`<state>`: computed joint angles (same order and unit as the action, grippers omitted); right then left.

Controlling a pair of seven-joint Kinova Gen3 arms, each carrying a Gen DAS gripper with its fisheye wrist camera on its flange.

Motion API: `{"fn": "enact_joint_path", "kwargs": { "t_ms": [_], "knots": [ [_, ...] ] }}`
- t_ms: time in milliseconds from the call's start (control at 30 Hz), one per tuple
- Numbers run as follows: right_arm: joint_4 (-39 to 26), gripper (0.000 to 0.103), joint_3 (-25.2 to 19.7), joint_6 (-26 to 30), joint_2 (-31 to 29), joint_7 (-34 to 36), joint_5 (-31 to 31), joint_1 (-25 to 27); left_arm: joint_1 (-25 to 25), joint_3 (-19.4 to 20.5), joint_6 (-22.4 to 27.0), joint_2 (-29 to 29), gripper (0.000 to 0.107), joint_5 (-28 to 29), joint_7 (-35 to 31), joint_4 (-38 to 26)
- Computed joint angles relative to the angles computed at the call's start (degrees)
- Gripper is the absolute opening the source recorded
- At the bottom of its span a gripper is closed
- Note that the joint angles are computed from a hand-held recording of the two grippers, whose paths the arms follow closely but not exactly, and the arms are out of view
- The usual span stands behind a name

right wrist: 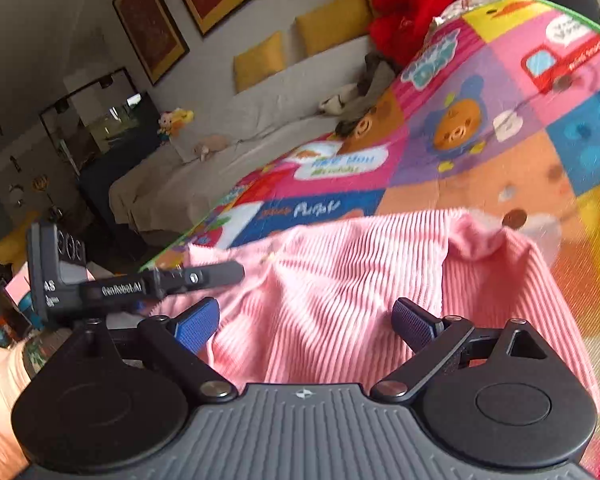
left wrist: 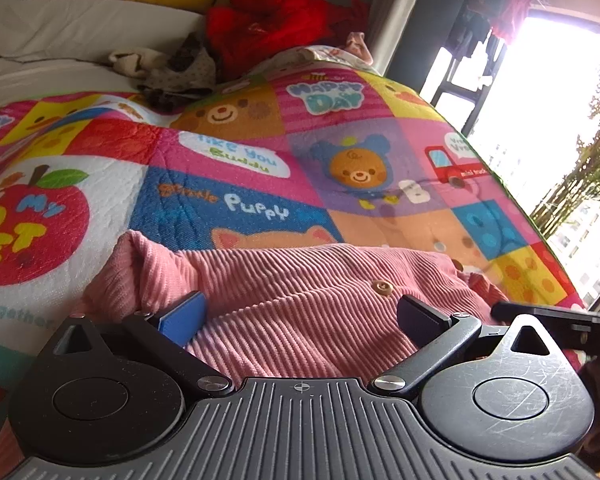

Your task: Fold clothes

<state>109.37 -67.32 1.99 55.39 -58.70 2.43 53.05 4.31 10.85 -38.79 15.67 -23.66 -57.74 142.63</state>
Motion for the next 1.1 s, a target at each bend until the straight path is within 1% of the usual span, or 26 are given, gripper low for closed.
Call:
{"fn": "enact_joint_path", "kwargs": {
  "t_ms": [33,67,100,133,167,200,300,367,400,467,533,600,667,700,733,767,800,833,867,900,933,967,1033,1067,1100],
  "knots": [
    [-0.13,0.095,1.4,-0.36,-0.65,-0.25,-0.15,-1.23,-1.34,0.96,-0.24,0.1,0.103,-0.72,0.36,0.12],
    [0.05,0.095,2.42,-1.3,-0.96,-0.62,-0.08,-2.19,-3.69,2.98,0.04,0.1,0.103,-1.57,0.55,0.09],
    [0.0,0.095,2.39,-1.46,-0.66,-0.97,0.16,-2.21,-5.01,4.29,0.52,0.06,0.103,-1.62,0.55,-0.02],
    [0.03,0.095,2.33,-1.66,-0.41,-1.27,0.48,-2.2,-5.27,4.66,1.94,-0.94,0.103,-0.74,0.49,-0.16],
    [0.3,0.095,2.41,-2.05,-0.46,-1.47,0.94,-2.21,-4.46,4.12,3.74,-2.2,0.103,1.07,0.17,-0.32],
    [0.59,0.095,2.48,-2.46,-0.52,-1.72,1.45,-2.22,-2.91,2.52,5.03,-4.02,0.103,3.4,0.0,-0.12],
    [0.92,0.095,2.35,-3.09,-0.24,-2.99,2.85,-2.05,1.78,-5.44,10.38,-10.5,0.103,10.37,-2.47,0.53],
    [1.03,0.095,1.94,-3.23,0.22,-3.93,3.69,-1.53,4.26,-10.75,14.0,-13.89,0.103,12.21,-2.58,0.39],
    [1.56,0.095,2.02,-4.12,-0.09,-4.47,3.9,-1.4,5.66,-13.41,15.7,-14.94,0.103,11.73,-1.24,0.26],
    [4.11,0.094,2.02,-8.28,-1.69,-6.23,4.61,-0.23,10.17,-18.72,17.1,-16.43,0.103,8.04,3.37,0.9],
    [7.08,0.094,0.62,-12.94,-3.05,-7.19,6.36,3.34,15.25,-23.74,18.67,-18.23,0.103,3.4,7.7,1.54],
    [9.43,0.094,1.44,-17.08,-7.51,-8.07,5.64,6.21,20.56,-26.94,21.2,-20.11,0.103,0.65,8.93,1.86],
    [9.37,0.093,3.62,-17.91,-11.14,-9.87,3.89,7.75,25.87,-29.67,20.52,-20.74,0.103,1.52,8.13,2.61],
    [8.76,0.085,4.34,-16.92,-11.36,-11.83,4.29,8.32,28.53,-30.72,20.18,-20.61,0.103,2.87,7.36,2.87],
    [7.97,0.071,4.22,-15.01,-10.52,-14.17,5.6,9.19,30.19,-30.95,20.16,-20.38,0.103,3.77,7.05,2.61],
    [6.82,0.065,4.28,-12.68,-9.76,-16.18,6.59,9.66,31.02,-30.36,20.27,-19.85,0.103,4.82,6.61,2.21],
    [5.99,0.063,5.2,-10.71,-9.87,-17.26,6.81,9.06,31.21,-29.12,20.37,-19.38,0.103,6.48,5.52,1.76],
    [5.58,0.063,7.18,-9.67,-10.76,-17.41,6.14,7.4,31.36,-27.93,20.37,-18.96,0.103,8.45,3.8,1.35],
    [5.53,0.063,9.83,-9.57,-11.99,-16.63,4.65,4.76,31.69,-27.36,20.14,-18.58,0.103,9.73,2.69,1.1],
    [5.17,0.063,11.43,-9.09,-12.33,-16.21,4.02,2.77,31.66,-26.78,19.66,-18.25,0.103,10.75,1.64,1.09],
    [4.39,0.059,11.96,-7.67,-12.04,-16.36,4.33,1.52,31.5,-26.37,19.5,-18.29,0.103,11.84,0.56,1.1],
    [3.23,0.051,11.43,-5.34,-11.14,-16.91,5.58,0.93,31.76,-26.57,19.63,-18.61,0.103,13.11,-0.43,1.15],
    [1.34,0.01,8.85,-1.48,-9.08,-18.48,8.72,0.76,31.71,-27.8,19.8,-20.15,0.103,13.79,-1.0,1.77],
    [0.96,0.006,8.2,-0.88,-9.02,-18.32,8.89,0.15,31.32,-28.59,20.05,-21.18,0.103,13.26,-0.81,2.2],
    [0.99,0.006,7.4,-1.21,-10.02,-17.23,8.46,-0.31,30.55,-29.05,20.52,-22.35,0.103,12.55,-0.44,2.51]
  ]
}}
